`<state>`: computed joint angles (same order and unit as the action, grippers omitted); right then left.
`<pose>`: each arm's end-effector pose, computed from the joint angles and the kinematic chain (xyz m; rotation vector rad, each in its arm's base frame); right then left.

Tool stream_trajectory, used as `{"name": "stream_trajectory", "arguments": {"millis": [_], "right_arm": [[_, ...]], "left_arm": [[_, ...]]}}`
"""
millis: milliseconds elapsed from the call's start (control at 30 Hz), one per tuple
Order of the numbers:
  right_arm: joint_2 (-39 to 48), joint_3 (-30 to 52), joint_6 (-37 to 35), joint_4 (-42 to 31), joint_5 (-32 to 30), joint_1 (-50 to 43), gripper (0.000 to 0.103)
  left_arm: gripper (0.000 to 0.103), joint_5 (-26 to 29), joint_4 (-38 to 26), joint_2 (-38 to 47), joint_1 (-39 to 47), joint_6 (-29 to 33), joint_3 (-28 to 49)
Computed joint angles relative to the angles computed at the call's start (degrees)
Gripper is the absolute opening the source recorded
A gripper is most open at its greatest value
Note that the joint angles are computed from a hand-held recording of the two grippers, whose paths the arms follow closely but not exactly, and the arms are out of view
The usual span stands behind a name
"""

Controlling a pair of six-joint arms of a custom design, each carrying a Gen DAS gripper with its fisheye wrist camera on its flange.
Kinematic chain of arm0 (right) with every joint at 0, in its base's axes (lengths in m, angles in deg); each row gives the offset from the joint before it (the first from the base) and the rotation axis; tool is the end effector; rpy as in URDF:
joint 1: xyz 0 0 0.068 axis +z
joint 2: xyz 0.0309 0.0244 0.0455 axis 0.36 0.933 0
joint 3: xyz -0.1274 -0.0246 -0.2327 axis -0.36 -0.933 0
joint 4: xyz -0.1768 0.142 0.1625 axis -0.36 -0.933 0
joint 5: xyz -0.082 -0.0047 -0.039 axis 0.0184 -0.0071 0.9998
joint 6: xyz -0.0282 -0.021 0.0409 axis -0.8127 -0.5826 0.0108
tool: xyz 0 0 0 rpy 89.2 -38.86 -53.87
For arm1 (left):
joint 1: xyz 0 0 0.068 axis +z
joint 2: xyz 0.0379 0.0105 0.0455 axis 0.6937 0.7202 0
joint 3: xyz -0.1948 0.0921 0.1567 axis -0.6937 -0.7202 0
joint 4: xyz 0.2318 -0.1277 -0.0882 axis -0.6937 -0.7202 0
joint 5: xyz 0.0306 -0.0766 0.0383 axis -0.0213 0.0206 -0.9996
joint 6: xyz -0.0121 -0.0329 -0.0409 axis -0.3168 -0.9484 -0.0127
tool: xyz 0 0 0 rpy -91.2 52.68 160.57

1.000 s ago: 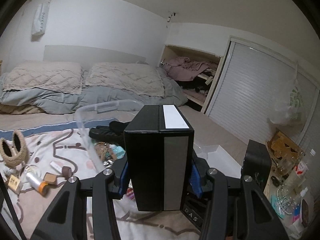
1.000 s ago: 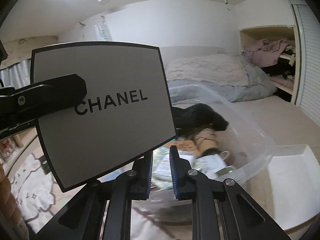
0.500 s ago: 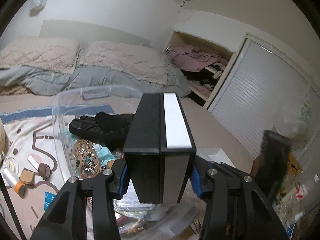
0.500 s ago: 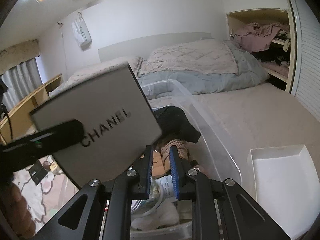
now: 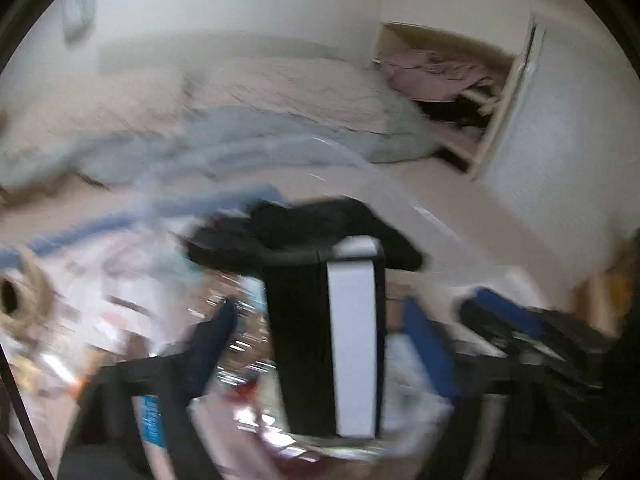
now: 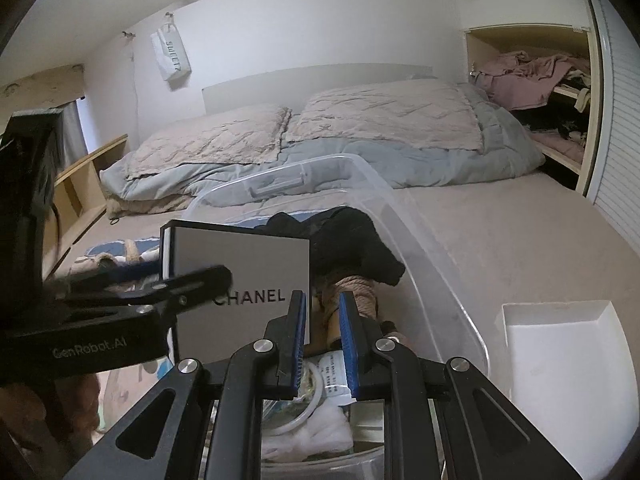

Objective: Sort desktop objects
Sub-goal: 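Open the left tool to release the black box inside the bin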

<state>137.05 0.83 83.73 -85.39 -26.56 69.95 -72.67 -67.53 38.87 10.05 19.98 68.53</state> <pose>0.2026 0.2047 0.3198 -0.0359 2.2037 0.1869 0.2596 -0.1682 0.3439 0.2815 2.2533 -0.3026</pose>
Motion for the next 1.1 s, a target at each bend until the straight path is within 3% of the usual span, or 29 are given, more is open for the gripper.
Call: {"name": "stream_trajectory", "arguments": {"millis": [67,133,567,900,933,967,1000,1100], "right_arm": [[-0.27,-0.03,0.29,-0.3,0.21,0.47,0.018],[-0.24,0.36,0.83,-0.85,0.36,0.86,0.018],[2.9,4.21,2.62,-2.31,1.1,4.48,0.018],[6.44,9.35,12.47,-9.48,12.38,9.87,0.018],[6.81,10.16,14.57,-11.32,13.85,10.53,0.033],[7.19,10.94,16.52,-13.21,14.75,11.07,0.055],[7.31,11.21,17.52,-13.97,15.2,11.46,0.103],[7.53,10.34,19.5,-13.89,19.56,13.36,0.103]], "left_arm": [[0.098,-9.03,2.41,-2.03,-1.75,3.15,-1.1],[0.101,-10.66,2.95,-3.31,-1.29,5.11,-1.05],[0.101,-0.08,1.43,-13.54,10.66,5.75,-7.2],[0.102,4.0,0.24,-19.64,14.6,8.44,-10.6],[0.103,4.76,0.42,-20.62,14.98,8.64,-11.22],[0.103,5.49,0.19,-20.99,15.34,8.97,-11.36],[0.103,5.86,-0.73,-21.28,15.55,9.52,-11.22],[0.103,5.54,-2.19,-23.07,15.51,10.72,-11.71]]}}
